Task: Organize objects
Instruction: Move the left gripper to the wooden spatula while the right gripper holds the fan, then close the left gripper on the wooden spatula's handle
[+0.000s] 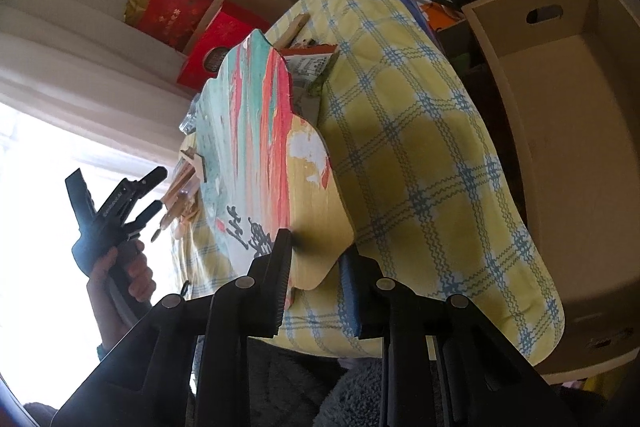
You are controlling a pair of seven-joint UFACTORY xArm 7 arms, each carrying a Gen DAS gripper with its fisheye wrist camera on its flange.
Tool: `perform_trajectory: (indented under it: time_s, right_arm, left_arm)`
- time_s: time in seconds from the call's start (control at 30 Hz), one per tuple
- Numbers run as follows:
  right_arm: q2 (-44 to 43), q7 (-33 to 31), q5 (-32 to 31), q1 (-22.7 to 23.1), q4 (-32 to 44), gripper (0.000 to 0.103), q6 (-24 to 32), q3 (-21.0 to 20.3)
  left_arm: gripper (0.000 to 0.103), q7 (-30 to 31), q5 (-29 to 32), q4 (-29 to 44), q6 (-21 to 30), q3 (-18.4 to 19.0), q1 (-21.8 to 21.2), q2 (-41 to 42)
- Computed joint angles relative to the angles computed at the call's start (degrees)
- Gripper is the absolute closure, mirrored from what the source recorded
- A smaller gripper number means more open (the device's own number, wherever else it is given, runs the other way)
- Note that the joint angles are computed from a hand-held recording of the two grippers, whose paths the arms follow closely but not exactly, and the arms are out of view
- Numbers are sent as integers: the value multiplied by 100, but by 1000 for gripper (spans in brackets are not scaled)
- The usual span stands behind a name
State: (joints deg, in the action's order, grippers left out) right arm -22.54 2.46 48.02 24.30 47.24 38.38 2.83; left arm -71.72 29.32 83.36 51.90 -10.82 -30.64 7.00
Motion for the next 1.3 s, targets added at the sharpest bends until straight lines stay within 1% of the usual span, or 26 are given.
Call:
perform_trajectory:
  time_s: [0.03,0.07,0.1,0.13,0.17,0.23,0.3,0.33,0.4,0.5,0.53,0.57,0.6,0.67,0.7,0.77,0.83,0.87,0.93,1.0,1.1,1.17,1.23,1.3]
  right_arm:
    - [-13,26,-48,-8,6,80,5,21]
    - [-10,23,-73,-8,14,80,5,24]
    - [-19,24,-108,-7,12,80,-6,37]
    - [-26,50,-154,-8,17,80,-15,59]
    - [-25,69,-184,-6,20,80,-14,63]
    - [-30,63,-180,11,6,80,-15,41]
    - [-39,54,-164,21,-8,80,-9,20]
    - [-46,47,-152,26,-13,80,-13,13]
    - [-51,41,-152,30,-17,80,-5,5]
    - [-54,49,-148,33,-17,80,-9,9]
    - [-63,33,-129,39,-26,80,-8,-3]
    - [-71,15,-108,44,-39,80,-11,-14]
    - [-71,1,-92,47,-47,80,-17,-18]
    - [-69,26,-67,35,-70,79,-13,-26]
    - [-65,68,-99,13,-75,79,-7,-15]
    - [-91,108,-100,-12,-118,79,0,-29]
    - [-101,144,-114,-31,-134,79,-23,-29]
    - [-107,130,-88,-22,-143,79,-29,-43]
    - [-108,134,-93,-18,-142,79,-39,-38]
    - [-85,103,-82,-12,-121,79,-47,-49]
    - [-119,7,-38,14,-137,79,-151,-50]
    - [-157,-57,60,48,-164,79,-238,-74]
    - [-179,-96,132,64,-187,79,-337,-95]
    - [-207,-101,135,69,-212,79,-370,-98]
  left_arm:
    - [17,-39,-1,4,-52,-3,-5,16]
    - [19,-182,-13,-44,-215,7,-2,20]
    - [22,-359,-123,-173,-536,23,35,-6]
    - [23,-472,-293,-324,-894,33,87,-39]
    - [22,-724,-335,-443,-1218,13,139,-47]
    - [22,-1119,-135,-454,-1378,75,66,-4]
    - [22,-1129,-223,-451,-1642,71,82,59]
    - [22,-1183,-191,-434,-1716,82,63,85]
    - [22,-1205,-127,-298,-1688,97,9,182]
    - [21,-1192,-217,-175,-1734,129,-45,328]
    - [22,-1321,-247,-100,-1618,153,-92,390]
    - [22,-1399,-364,-29,-1496,151,-125,439]
    - [22,-1380,-594,-6,-1523,124,-109,494]
    - [22,-1088,-1165,-178,-2113,42,18,534]
    - [22,-975,-1305,-218,-2250,38,22,544]
    - [23,-959,-1244,-116,-2113,124,-87,603]
    - [27,-991,-1022,-14,-1924,219,-203,648]
    - [27,-1042,-975,-44,-1957,239,-235,635]
    - [29,-1178,-1033,-202,-2207,258,-220,587]
    - [33,-1250,-1166,-416,-2576,249,-164,526]
    - [43,-1005,-1227,-642,-3152,224,-95,499]
    - [44,-1053,-1152,-677,-3242,289,-151,492]
    - [49,-1060,-1142,-720,-3393,308,-167,496]
    - [50,-1039,-1086,-702,-3375,337,-202,502]
